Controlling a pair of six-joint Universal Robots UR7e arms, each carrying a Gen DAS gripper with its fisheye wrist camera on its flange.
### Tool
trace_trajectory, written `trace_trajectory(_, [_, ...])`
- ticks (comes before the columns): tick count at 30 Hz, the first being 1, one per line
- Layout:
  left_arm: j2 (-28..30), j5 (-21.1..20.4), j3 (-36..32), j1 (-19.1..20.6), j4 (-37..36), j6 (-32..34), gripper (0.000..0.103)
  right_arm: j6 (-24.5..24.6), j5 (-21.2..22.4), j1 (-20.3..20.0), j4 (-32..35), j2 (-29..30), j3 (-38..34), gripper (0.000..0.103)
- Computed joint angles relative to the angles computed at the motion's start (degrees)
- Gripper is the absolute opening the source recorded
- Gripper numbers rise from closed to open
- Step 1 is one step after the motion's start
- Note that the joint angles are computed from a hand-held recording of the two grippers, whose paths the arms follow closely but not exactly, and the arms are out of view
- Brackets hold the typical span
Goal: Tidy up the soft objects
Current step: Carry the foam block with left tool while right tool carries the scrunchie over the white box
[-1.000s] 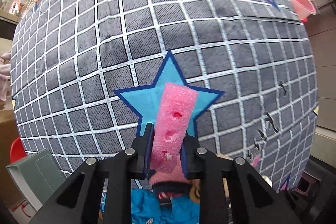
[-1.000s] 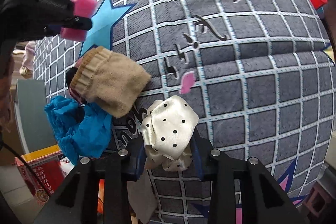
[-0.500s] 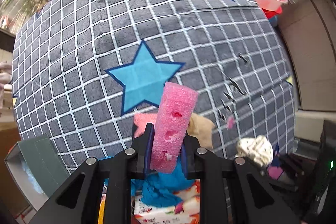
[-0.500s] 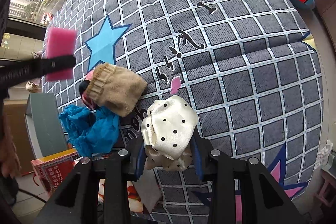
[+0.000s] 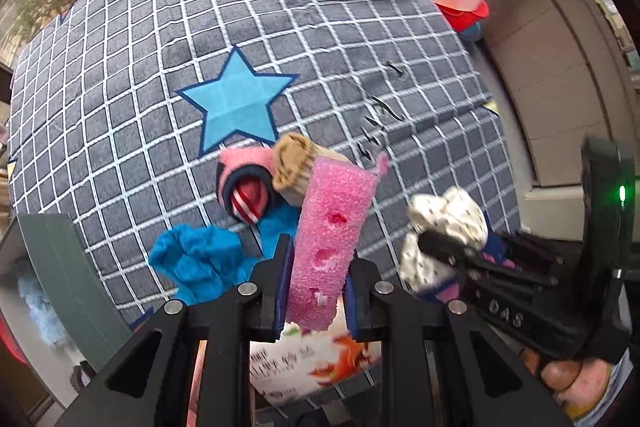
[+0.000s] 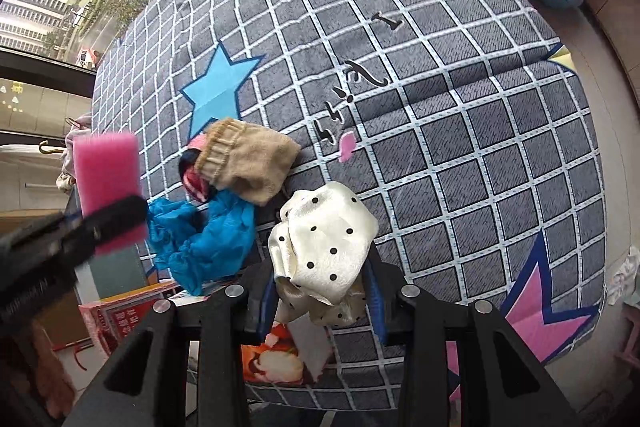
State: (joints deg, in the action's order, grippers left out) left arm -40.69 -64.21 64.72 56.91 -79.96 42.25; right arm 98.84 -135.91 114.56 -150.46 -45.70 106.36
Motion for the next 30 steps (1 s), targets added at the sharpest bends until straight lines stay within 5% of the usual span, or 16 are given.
trace_trajectory(19, [-6.1,-1.0,-6.0,5.0,16.1,9.2,0.025,8.0,0.5,5.3,16.6,6.7,-13.7,0.039])
trace_trajectory(30, [-5.6,-2.8,-14.5,7.7,23.0,14.3,0.025,6.3,0.3,6.7,24.0,11.6,-24.4,0.039])
